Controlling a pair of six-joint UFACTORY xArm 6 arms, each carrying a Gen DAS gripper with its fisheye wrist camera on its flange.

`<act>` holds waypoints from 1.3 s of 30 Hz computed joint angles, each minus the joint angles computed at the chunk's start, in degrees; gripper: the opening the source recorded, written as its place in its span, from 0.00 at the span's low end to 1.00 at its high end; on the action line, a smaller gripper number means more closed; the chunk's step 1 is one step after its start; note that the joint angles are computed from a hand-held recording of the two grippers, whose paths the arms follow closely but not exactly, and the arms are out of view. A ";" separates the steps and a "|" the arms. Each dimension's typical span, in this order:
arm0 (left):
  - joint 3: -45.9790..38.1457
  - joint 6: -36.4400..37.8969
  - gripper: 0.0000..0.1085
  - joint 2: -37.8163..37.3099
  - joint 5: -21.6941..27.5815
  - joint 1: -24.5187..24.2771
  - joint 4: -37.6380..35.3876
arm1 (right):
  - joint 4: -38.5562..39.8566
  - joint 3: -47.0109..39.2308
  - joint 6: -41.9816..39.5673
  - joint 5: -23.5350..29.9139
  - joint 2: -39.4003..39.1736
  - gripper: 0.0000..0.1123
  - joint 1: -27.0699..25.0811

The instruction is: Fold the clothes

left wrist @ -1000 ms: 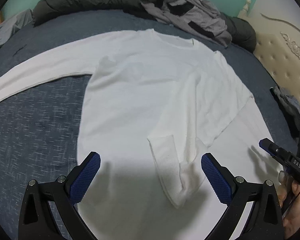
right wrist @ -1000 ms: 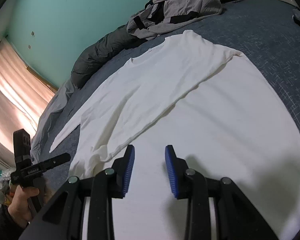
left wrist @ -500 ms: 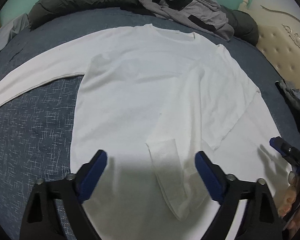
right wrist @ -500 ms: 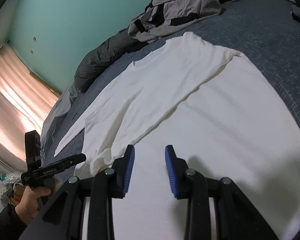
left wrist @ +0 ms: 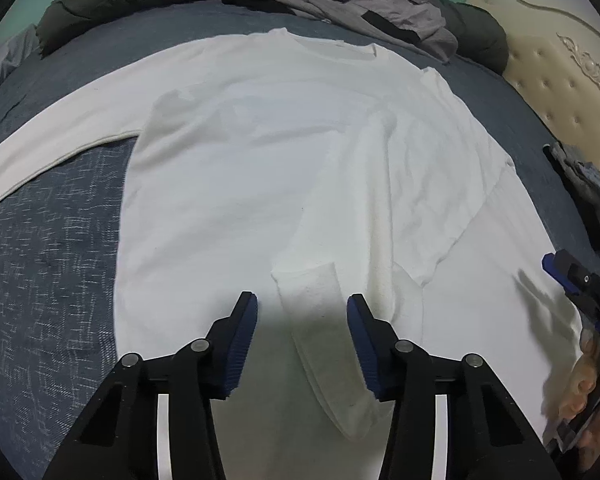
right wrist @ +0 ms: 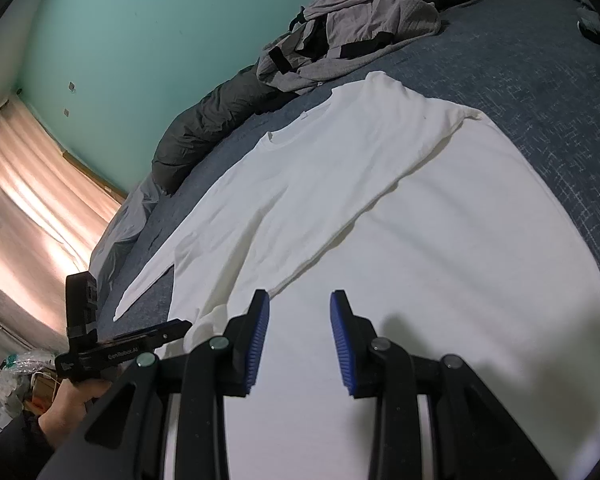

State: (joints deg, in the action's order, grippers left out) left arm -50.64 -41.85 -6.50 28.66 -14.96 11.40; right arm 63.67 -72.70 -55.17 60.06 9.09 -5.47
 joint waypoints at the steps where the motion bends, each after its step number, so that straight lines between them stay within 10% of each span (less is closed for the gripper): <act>1: -0.25 0.27 0.43 0.41 0.02 -0.05 -0.21 | 0.00 -0.01 0.07 -0.03 0.03 0.28 0.00; 12: 0.18 2.65 0.09 0.71 -1.56 0.28 -2.72 | 0.03 -0.09 0.18 0.00 0.10 0.28 0.04; 27: 8.32 -9.02 0.05 -12.05 1.95 2.50 8.04 | 0.31 -0.24 0.10 0.63 -0.05 0.28 0.02; 39: 8.13 -7.93 0.08 -9.22 2.09 5.53 0.11 | 0.24 -0.67 0.58 1.28 0.32 0.28 -0.32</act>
